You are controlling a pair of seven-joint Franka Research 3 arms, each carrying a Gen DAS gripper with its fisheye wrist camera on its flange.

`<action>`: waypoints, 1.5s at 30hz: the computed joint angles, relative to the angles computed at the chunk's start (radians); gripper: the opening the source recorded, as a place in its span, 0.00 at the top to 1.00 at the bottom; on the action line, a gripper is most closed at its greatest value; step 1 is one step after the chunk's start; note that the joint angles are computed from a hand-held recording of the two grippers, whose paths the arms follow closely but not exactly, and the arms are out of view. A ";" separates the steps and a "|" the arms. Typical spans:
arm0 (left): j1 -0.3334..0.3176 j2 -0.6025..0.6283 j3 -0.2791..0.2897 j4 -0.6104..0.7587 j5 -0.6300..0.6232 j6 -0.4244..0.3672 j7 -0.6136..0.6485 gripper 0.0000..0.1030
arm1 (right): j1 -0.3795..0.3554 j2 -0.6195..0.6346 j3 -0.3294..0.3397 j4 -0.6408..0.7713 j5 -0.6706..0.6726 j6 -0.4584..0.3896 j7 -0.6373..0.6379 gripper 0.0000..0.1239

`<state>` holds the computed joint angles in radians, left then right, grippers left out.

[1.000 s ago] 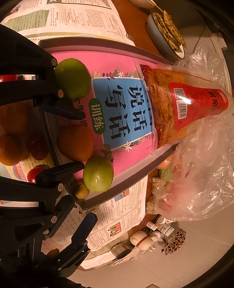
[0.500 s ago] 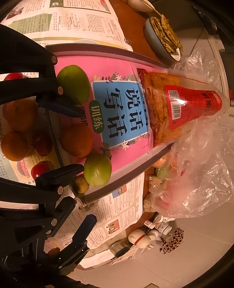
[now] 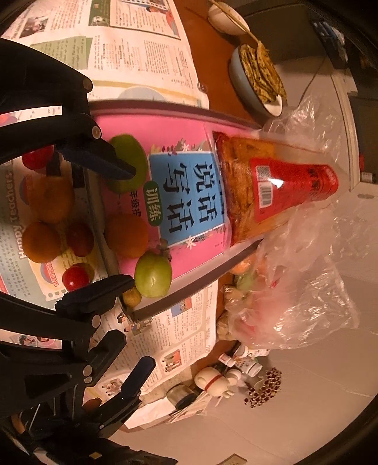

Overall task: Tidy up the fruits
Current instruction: 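Open the left tool to release the orange while the right tool withdraws from the box, then move both open tools back toward the fruits on the newspaper before the box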

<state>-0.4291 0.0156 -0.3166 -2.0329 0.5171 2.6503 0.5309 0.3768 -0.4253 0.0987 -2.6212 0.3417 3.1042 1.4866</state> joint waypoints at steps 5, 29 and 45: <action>0.013 -0.053 0.003 -0.050 0.016 0.018 -0.040 0.31 | -0.005 -0.015 0.006 -0.005 -0.002 -0.002 0.008 0.45; 0.072 -0.210 -0.030 -0.197 0.043 0.040 -0.117 0.26 | -0.018 -0.067 0.042 -0.022 -0.032 -0.010 0.053 0.37; 0.077 -0.259 -0.039 -0.245 0.010 0.039 -0.099 0.26 | 0.008 -0.092 0.049 -0.034 -0.048 -0.021 0.058 0.34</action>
